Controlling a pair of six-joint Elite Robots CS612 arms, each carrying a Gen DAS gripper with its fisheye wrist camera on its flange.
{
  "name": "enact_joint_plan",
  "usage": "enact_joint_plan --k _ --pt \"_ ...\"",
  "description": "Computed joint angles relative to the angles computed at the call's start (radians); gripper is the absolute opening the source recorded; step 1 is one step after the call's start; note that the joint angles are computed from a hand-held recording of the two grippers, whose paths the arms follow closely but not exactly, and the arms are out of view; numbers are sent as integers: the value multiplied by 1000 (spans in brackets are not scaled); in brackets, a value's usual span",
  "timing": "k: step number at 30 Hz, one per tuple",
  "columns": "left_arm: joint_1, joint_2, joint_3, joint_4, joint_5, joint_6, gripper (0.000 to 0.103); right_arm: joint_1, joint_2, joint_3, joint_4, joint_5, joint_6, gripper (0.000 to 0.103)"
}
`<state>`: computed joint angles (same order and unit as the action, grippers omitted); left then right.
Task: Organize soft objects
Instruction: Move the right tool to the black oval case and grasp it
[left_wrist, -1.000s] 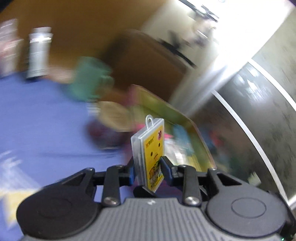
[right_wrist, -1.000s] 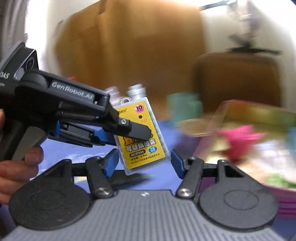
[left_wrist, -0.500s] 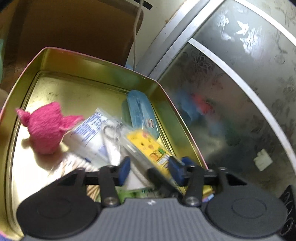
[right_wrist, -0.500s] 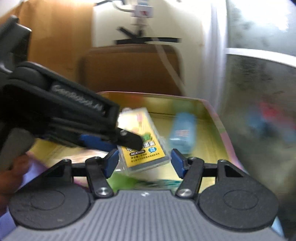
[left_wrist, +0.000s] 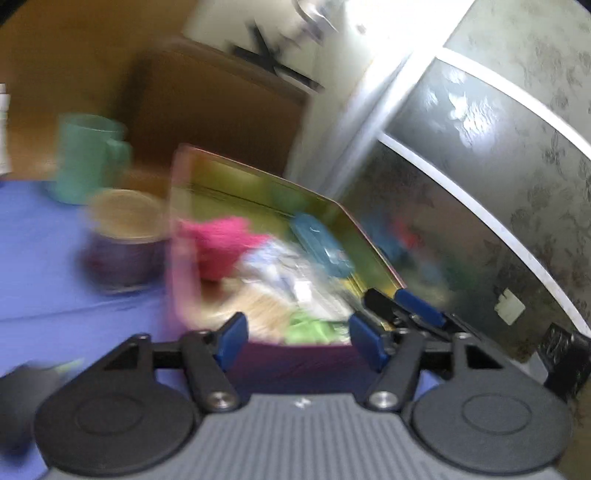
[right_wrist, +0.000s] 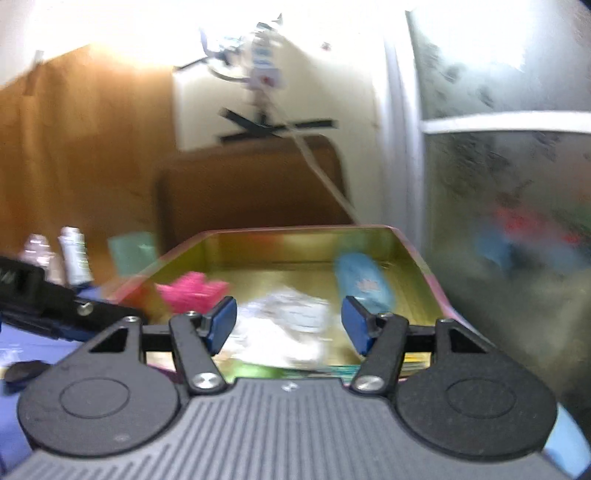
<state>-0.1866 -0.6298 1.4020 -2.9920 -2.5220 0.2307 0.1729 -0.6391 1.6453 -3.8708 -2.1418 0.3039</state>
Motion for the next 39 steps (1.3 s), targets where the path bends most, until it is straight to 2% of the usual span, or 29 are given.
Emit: enact_joint_plan --k 3,6,8,10,13,15,17,19,22,25,28,31,34,36,37,38,39 --pt "64 13 -7 -65 18 -114 67 10 -1 -10 -18 139 -27 65" --pt "111 23 -15 -113 115 -216 67 15 0 -39 27 324 -70 65" --pt "135 34 -29 -110 161 -266 66 23 9 -75 93 456 -91 65" --pt "154 46 -45 -89 174 -307 65 31 24 -130 206 545 -149 65" --pt "177 66 -70 -61 157 -339 65 43 55 -224 371 577 -282 65" --pt "186 73 -75 -66 144 -348 65 50 75 -279 459 553 -367 66" --pt "193 83 -83 -73 133 -361 65 48 85 -320 551 559 -443 70" --pt "199 97 -98 -87 116 -388 65 37 94 -345 577 602 -428 70" --pt "199 110 -109 -114 115 -433 65 48 113 -396 609 577 -374 66" --pt "197 114 -123 -99 125 -450 66 69 137 -436 613 578 -332 66" --pt "195 110 -133 -64 135 -438 67 84 141 -445 616 581 -383 68" --pt "194 113 -147 -33 128 -441 70 87 139 -433 579 569 -430 80" --pt "186 117 -164 2 130 -438 73 84 154 -465 595 557 -464 80" --pt "180 125 -177 -4 137 -448 74 80 168 -493 622 584 -471 77" --pt "178 130 -184 -15 137 -466 74 74 173 -500 632 611 -462 68" --pt "177 135 -190 -21 135 -480 73 68 172 -498 633 649 -430 48" --pt "176 139 -194 -31 136 -497 72 63 167 -490 638 694 -399 40"
